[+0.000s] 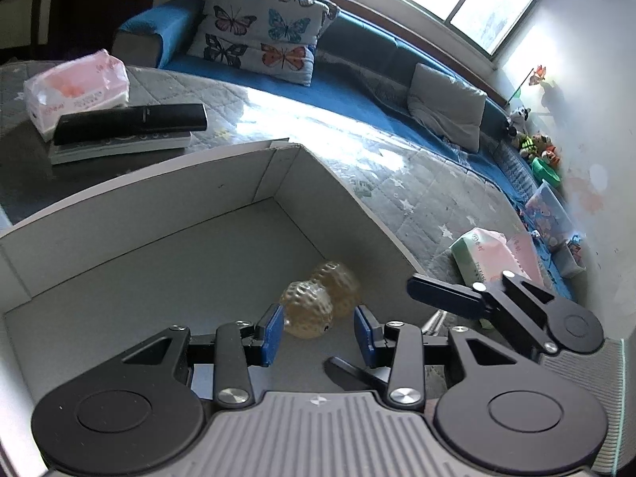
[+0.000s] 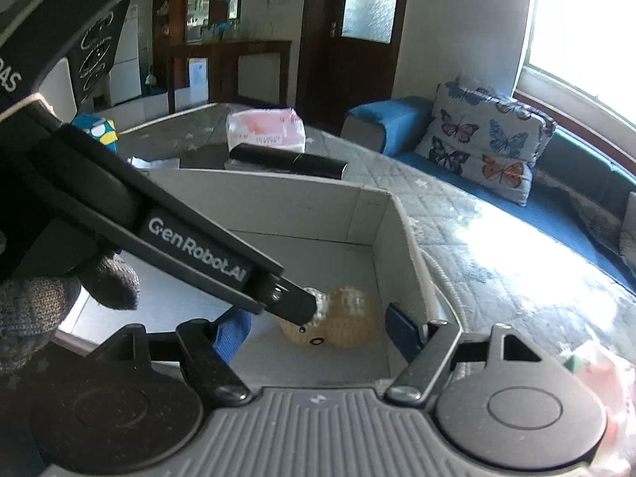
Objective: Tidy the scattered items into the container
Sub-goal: 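Open the left gripper to drop the peanut toy into the box, then reach the left gripper to the white plush bunny and grasp it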
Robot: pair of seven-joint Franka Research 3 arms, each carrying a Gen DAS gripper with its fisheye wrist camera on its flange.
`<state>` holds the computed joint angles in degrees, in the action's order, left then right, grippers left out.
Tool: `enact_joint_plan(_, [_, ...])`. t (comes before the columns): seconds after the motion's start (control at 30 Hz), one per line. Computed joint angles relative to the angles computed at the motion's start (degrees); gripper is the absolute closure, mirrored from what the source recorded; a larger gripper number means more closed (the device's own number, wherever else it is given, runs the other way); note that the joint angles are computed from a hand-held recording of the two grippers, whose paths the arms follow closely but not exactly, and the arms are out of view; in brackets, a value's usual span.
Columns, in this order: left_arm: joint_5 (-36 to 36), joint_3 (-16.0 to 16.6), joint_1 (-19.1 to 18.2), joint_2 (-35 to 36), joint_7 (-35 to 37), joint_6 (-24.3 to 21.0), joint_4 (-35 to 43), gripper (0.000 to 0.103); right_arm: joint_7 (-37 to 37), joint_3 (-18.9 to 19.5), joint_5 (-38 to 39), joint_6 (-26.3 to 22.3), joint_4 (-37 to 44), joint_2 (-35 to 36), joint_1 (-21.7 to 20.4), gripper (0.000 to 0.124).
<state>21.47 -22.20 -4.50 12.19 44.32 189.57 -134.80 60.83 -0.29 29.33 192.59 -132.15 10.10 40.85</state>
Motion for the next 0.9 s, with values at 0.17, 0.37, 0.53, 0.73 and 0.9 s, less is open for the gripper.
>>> enact_joint_plan(0.17, [-5.48, 11.28, -13.49, -4.36, 3.5, 3.14, -4.34, 0.062, -1.81, 2.61, 3.8, 4.37, -5.44, -4.26, -0.54, 0.048])
enact_joint_plan(0.37, [-24.81, 16.59, -25.29, -8.53, 19.12, 6.56, -9.91, 0.062, -9.02, 7.16, 13.13, 8.74, -11.35, -8.81, -0.93, 0.048])
enact_joint_plan(0.53, [-32.52, 13.33, -26.17, -10.21, 25.16, 9.01, -13.03, 0.062, -10.95, 12.38, 18.19, 12.74, -16.74, -12.33, -2.57, 0.049])
enact_joint_plan(0.73, [-26.25, 7.78, -22.03, -9.19, 20.5, 12.01, -14.09, 0.062, -12.51, 17.57, 24.75, 17.41, -21.9, -15.07, -3.05, 0.05])
enact_joint_plan(0.9, [-24.06, 6.79, -22.39, -5.8, 21.24, 10.76, -11.25, 0.062, -11.92, 18.56, 28.95, 19.64, -24.75, -16.66, -2.71, 0.056])
